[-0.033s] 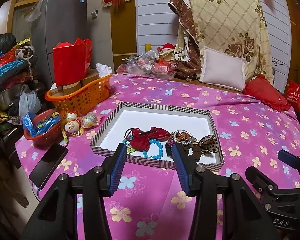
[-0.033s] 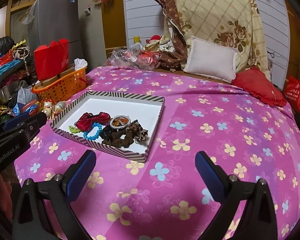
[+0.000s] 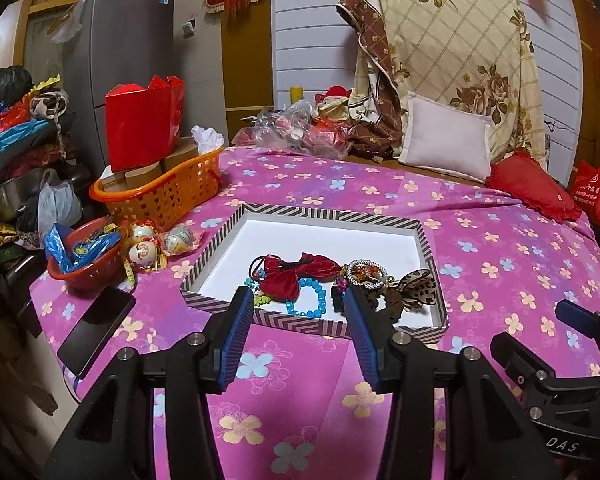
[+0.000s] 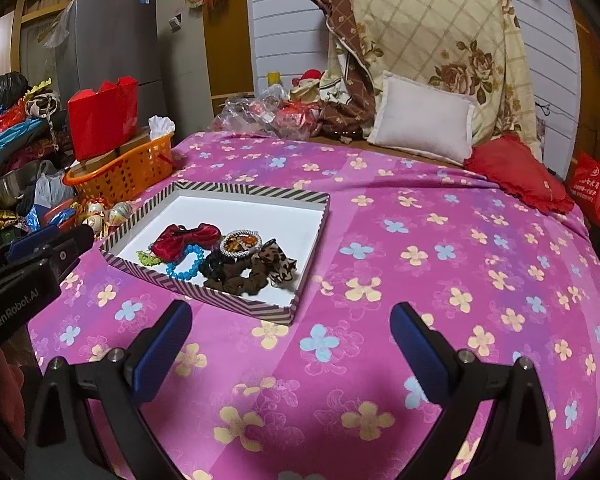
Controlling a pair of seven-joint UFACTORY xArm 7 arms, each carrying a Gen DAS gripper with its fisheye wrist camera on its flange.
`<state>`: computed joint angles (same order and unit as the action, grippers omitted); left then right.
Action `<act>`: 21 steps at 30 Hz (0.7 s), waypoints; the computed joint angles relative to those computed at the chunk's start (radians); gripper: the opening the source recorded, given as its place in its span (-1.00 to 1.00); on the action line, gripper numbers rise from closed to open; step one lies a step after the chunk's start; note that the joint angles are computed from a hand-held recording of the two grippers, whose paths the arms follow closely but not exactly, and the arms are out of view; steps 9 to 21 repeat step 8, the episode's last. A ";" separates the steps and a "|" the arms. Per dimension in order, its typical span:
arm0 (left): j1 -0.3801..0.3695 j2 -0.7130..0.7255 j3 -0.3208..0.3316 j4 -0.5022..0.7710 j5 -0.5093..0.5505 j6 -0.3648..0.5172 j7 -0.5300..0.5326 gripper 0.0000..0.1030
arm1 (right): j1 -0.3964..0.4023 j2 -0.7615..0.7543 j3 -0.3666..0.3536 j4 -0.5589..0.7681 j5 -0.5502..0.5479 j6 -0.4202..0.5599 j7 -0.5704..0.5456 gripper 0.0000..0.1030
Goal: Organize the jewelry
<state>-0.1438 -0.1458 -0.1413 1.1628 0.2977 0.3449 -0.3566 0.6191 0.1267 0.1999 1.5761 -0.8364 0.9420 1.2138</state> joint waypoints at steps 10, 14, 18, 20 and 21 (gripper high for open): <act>-0.002 0.021 -0.001 0.000 0.033 -0.019 -0.002 -0.22 | -0.015 -0.010 -0.006 -0.030 0.023 -0.033 0.011 0.96; -0.002 0.021 -0.001 0.000 0.033 -0.019 -0.002 -0.22 | -0.015 -0.010 -0.006 -0.030 0.023 -0.033 0.011 0.96; -0.002 0.021 -0.001 0.000 0.033 -0.019 -0.002 -0.22 | -0.015 -0.010 -0.006 -0.030 0.023 -0.033 0.011 0.96; -0.002 0.021 -0.001 0.000 0.033 -0.019 -0.002 -0.22 | -0.015 -0.010 -0.006 -0.030 0.023 -0.033 0.011 0.96; -0.002 0.021 -0.001 0.000 0.033 -0.019 -0.002 -0.22 | -0.015 -0.010 -0.006 -0.030 0.023 -0.033 0.011 0.96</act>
